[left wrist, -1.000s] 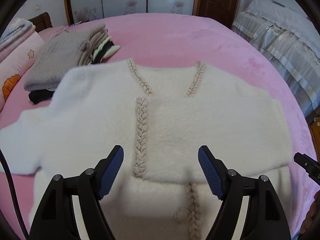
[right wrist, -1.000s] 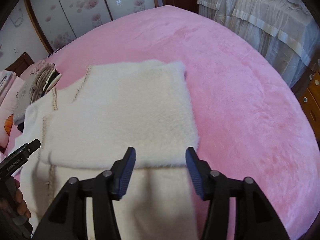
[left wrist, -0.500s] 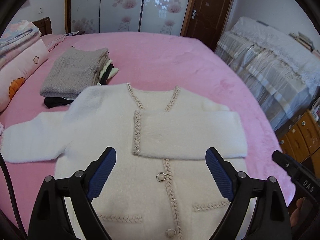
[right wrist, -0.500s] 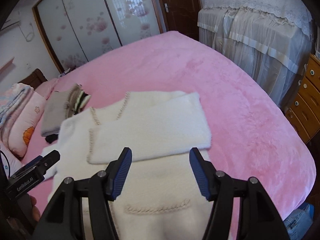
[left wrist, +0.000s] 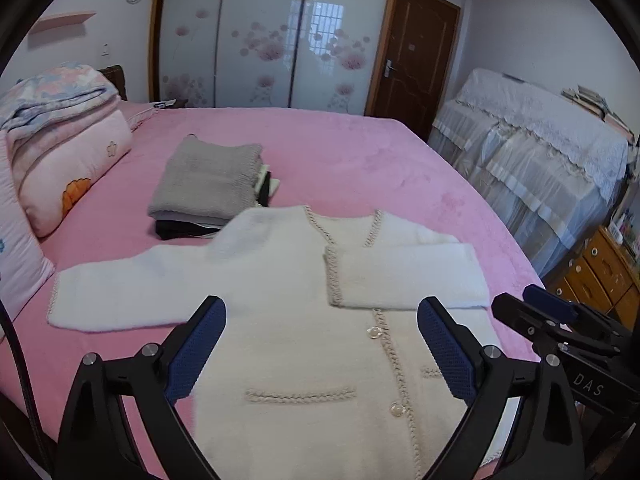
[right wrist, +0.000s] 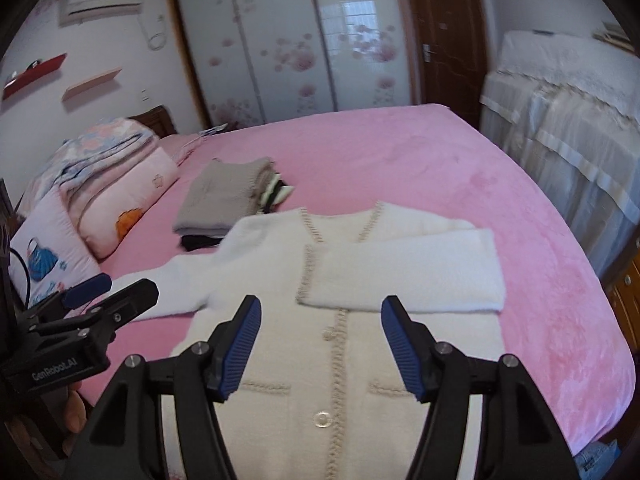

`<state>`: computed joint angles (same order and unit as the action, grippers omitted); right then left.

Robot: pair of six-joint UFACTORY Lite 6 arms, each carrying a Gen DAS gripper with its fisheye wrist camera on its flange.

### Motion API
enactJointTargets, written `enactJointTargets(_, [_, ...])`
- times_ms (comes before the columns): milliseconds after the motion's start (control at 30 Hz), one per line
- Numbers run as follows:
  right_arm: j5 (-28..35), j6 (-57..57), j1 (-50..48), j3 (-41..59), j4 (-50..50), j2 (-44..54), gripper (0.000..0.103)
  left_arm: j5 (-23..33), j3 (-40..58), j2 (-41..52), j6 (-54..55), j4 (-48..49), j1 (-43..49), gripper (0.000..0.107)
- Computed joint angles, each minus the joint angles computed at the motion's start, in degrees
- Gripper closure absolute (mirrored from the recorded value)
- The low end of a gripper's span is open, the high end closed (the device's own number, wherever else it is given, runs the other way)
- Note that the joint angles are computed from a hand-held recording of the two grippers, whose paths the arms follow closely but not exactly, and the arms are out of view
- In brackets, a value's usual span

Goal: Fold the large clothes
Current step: 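Grasp the cuff of the other sleeve with the left tool, then fold the held sleeve across the cardigan front and open the left tool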

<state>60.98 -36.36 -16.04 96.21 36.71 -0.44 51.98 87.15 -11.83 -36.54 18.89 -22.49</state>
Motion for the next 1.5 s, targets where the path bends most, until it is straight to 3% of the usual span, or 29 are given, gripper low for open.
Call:
enactJointTargets(100, [-2.9, 4.3, 7.7, -0.9, -3.4, -1.4, 0.040, 0.1, -3.3, -5.2, 8.0, -6.1, 9.8, 0.011])
enactJointTargets(300, [-12.9, 14.7, 25.7, -2.3, -14.0, -1.3, 0.040, 0.2, -10.5, -8.7, 42.3, -34.6, 44.5, 0.011])
enactJointTargets(400, [-18.3, 23.5, 35.2, -1.9, -23.9, 1.6, 0.040, 3.0, -12.2, -4.1, 59.4, -46.8, 59.4, 0.011])
enactJointTargets(567, [-21.5, 34.5, 45.3, 3.6, -33.5, 12.8, 0.040, 5.7, -10.5, 9.2, 74.5, -55.8, 73.4, 0.011])
enactJointTargets(800, [-20.1, 38.8, 51.0, 20.1, -33.7, 34.5, 0.040, 3.4, -0.3, 32.8, 78.2, -59.8, 78.6, 0.011])
enactJointTargets(867, [-19.0, 39.3, 51.9, 26.2, -34.1, 40.7, 0.040, 3.5, 4.9, 40.4, 77.6, -60.7, 79.8, 0.016])
enactJointTargets(1000, [-14.7, 39.7, 52.5, 39.3, -32.7, 52.0, 0.040, 6.7, 19.9, 57.0, 70.4, -59.4, 81.1, 0.030])
enactJointTargets(1133, [-14.3, 38.8, 52.1, 42.6, -31.8, 55.7, 0.040, 8.5, 32.6, 68.9, 62.7, -57.1, 81.1, 0.031])
enactJointTargets(1233, [-15.2, 38.5, 51.6, 42.0, -31.2, 56.4, 0.040, 7.0, 37.2, 73.4, 60.9, -56.0, 79.9, 0.031])
enactJointTargets(1367, [-15.8, 38.3, 50.5, 41.1, -30.7, 56.9, 0.040, -0.7, 34.2, 72.0, 59.9, -55.4, 77.5, 0.032])
enactJointTargets(1400, [-15.7, 38.0, 50.1, 41.1, -30.5, 57.0, 0.040, -4.9, 31.0, 69.7, 59.4, -54.1, 76.5, 0.059])
enactJointTargets(1467, [-16.6, 37.0, 49.0, 38.0, -29.5, 55.4, 0.040, -12.5, 26.2, 65.7, 56.5, -49.7, 74.0, 0.093])
enactJointTargets(1500, [-17.4, 36.3, 48.4, 35.7, -28.9, 54.0, 0.040, -14.4, 25.4, 64.5, 54.4, -48.0, 73.0, 0.096])
